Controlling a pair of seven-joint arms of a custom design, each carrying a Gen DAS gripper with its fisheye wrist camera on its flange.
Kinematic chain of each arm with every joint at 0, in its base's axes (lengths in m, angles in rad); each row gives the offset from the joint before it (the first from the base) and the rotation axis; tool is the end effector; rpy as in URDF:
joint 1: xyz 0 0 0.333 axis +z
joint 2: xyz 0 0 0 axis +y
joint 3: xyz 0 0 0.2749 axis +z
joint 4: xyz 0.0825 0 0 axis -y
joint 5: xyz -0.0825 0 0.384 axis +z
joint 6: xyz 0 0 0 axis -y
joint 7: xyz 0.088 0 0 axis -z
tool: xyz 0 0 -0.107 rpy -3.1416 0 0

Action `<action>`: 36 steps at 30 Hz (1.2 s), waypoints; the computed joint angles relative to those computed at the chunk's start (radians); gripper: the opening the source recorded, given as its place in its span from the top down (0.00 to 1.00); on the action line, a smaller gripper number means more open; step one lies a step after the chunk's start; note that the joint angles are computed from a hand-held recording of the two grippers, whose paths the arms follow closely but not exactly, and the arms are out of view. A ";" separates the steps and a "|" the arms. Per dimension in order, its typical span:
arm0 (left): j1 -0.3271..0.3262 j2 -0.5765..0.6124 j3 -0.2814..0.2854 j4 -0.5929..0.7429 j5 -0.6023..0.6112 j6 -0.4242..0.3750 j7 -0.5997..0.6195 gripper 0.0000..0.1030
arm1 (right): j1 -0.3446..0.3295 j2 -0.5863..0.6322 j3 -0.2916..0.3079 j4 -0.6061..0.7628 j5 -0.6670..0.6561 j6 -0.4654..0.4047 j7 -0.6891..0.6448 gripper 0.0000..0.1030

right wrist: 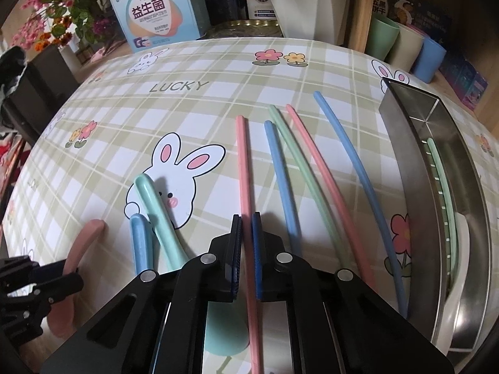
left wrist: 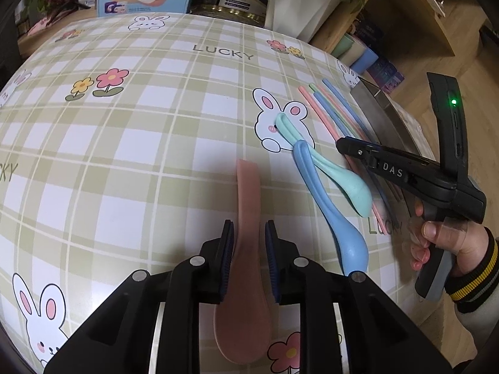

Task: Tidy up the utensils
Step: 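Close the right gripper on a pink chopstick while the left gripper lifts the pink spoon, then lift the pink chopstick with the right gripper and carry it over the steel tray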

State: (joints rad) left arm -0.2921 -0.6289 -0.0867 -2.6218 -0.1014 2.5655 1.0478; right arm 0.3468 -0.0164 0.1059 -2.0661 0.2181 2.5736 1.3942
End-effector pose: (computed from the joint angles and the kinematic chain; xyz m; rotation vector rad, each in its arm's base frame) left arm 0.3918 -0.1548 0.4786 -2.2325 1.7984 -0.8076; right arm 0.5288 0.2534 0.4565 -2.2358 1.3612 -0.2497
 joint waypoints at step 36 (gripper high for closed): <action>0.003 -0.051 -0.010 -0.020 0.054 0.072 -0.135 0.87 | -0.045 -0.220 -0.079 -0.152 0.340 0.146 -0.179 0.95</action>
State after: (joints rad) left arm -0.2894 -0.6795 -0.0972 -2.6421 -0.0472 2.6377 0.9124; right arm 0.3020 -0.2360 0.0269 -2.2185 0.5586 2.7200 1.2150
